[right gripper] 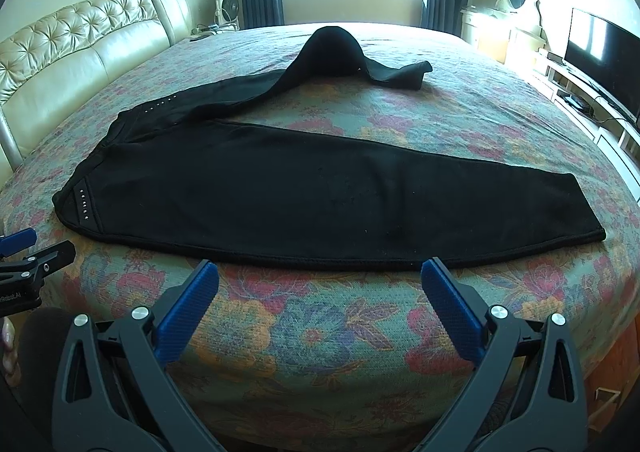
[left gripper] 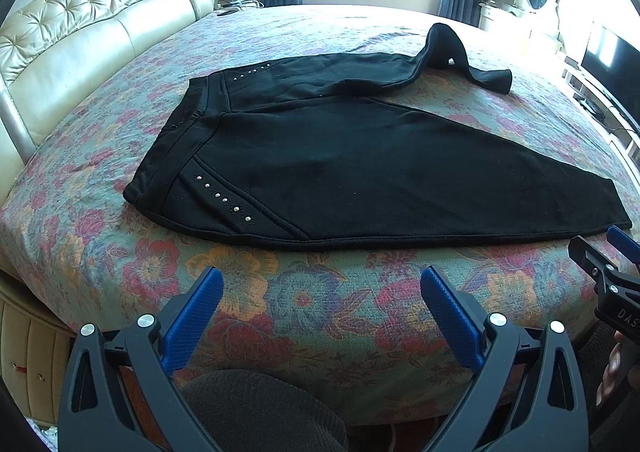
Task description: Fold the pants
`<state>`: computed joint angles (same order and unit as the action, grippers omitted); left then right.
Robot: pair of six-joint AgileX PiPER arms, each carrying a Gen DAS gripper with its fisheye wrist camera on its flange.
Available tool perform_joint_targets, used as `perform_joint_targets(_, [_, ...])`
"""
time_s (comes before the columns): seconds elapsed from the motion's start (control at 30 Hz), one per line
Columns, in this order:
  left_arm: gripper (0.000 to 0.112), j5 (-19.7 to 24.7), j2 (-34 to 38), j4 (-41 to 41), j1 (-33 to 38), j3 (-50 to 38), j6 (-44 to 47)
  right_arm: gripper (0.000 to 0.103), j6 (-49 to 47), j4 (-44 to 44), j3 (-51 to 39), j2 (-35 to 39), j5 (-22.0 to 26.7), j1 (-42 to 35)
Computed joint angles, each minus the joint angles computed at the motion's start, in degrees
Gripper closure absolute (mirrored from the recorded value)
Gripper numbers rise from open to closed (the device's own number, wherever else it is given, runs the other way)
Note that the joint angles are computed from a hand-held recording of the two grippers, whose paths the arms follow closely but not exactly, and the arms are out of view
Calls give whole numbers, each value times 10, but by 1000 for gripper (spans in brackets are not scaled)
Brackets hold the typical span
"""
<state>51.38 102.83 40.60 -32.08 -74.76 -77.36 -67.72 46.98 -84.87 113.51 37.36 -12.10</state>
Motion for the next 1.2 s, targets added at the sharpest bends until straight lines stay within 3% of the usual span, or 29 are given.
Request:
perform_joint_targets(0.37, [14,-27,4,-23,23,0,35,2,21,-19,-29,23,9,-2])
perform_joint_targets(0.63, [14,-69,13,-83,104,-22,133,2,61,-50,-98,59,28,2])
perform_joint_targets(0.83, [14,-74,51,-129,193,-93,255,2,115,-83,-179,102,56,13])
perform_joint_targets(0.97, [14,-112,70,-209,271,-135,389,2,150,-111,-258,141,77,33])
perform_joint_targets(1.07, [14,-102,102,-184,310,-187,420,2,185,-135,-328,174,95,52])
perform_joint_targets(1.2, [14,-72,165,-232,376,-285,490,2,229,-161,-437,227,131,80])
